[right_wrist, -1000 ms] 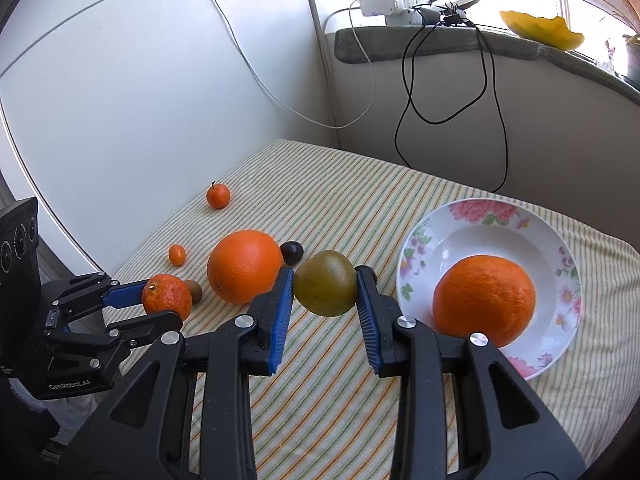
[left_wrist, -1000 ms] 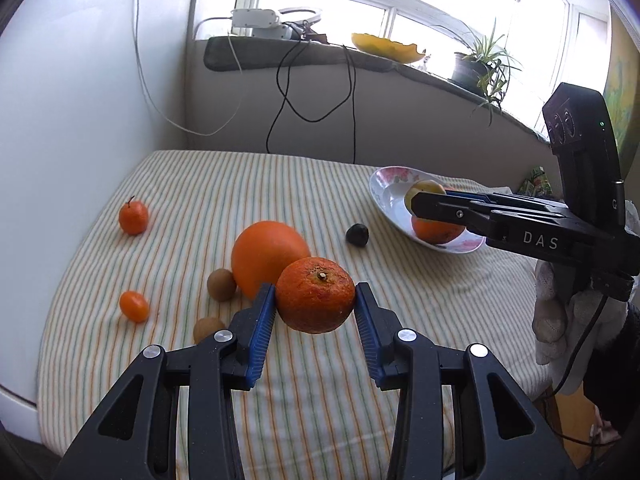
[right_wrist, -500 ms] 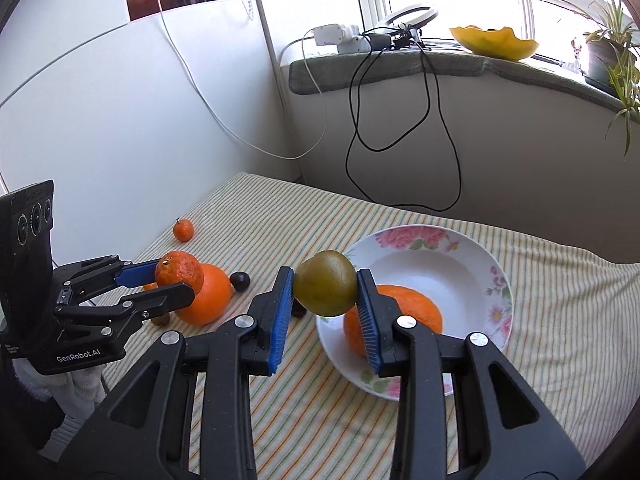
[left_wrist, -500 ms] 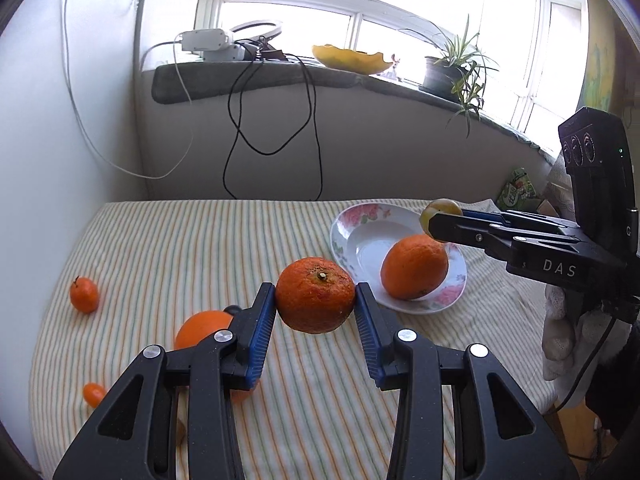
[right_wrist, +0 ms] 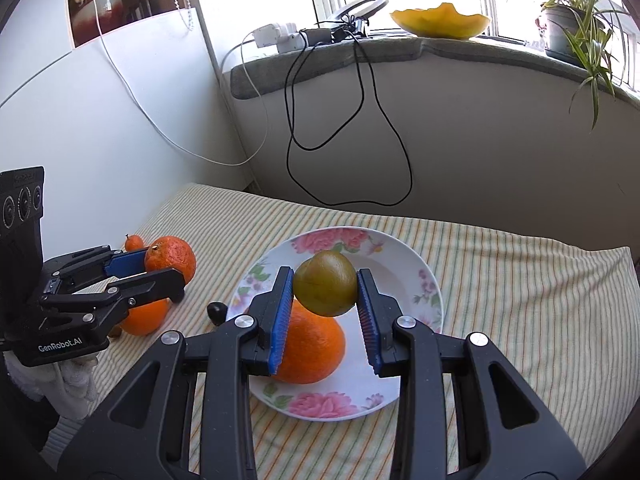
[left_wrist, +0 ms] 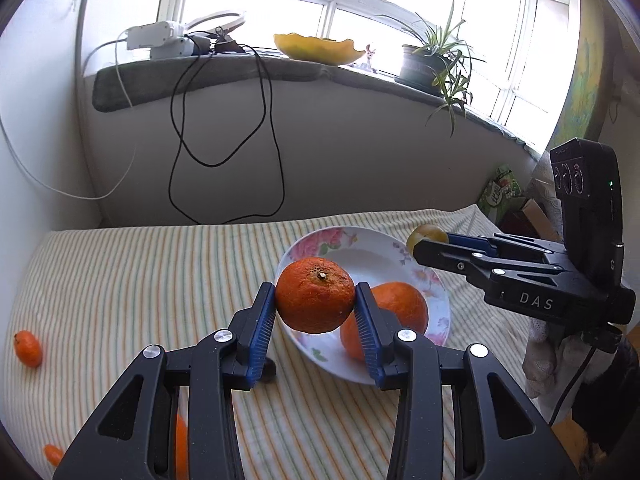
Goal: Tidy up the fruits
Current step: 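Release the plum with the right tool while the left tool releases the tangerine onto the plate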
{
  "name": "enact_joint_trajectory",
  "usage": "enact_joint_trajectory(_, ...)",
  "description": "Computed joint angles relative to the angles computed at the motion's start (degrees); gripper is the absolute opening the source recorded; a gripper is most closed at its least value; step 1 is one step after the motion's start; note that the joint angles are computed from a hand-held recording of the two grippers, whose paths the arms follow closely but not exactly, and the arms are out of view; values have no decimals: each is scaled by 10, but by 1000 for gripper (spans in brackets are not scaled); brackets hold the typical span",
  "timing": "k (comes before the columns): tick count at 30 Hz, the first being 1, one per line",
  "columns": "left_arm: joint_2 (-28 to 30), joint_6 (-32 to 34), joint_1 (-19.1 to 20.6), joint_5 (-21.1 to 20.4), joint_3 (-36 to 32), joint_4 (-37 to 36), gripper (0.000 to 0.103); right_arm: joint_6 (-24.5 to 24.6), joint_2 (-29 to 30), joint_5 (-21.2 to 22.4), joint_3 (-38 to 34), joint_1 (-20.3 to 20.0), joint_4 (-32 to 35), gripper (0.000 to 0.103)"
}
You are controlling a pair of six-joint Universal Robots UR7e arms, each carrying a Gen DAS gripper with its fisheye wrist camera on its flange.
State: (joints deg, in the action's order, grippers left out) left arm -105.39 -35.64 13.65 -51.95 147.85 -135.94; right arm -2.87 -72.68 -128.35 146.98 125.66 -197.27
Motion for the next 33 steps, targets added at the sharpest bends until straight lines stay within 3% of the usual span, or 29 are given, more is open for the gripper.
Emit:
enact_joint_trajectory(7,93,51,51,-27,-20,-93,38,-26,-4,20,4,-46,-16,33)
enact_joint_trajectory(15,161,86,99,-57,-49,-138,38,-48,8,38,0,-82,-27,33)
enact_joint_trajectory(33,218,112,128,-78,-75,-151,38,-54,34,25,-20,-93,-17,33)
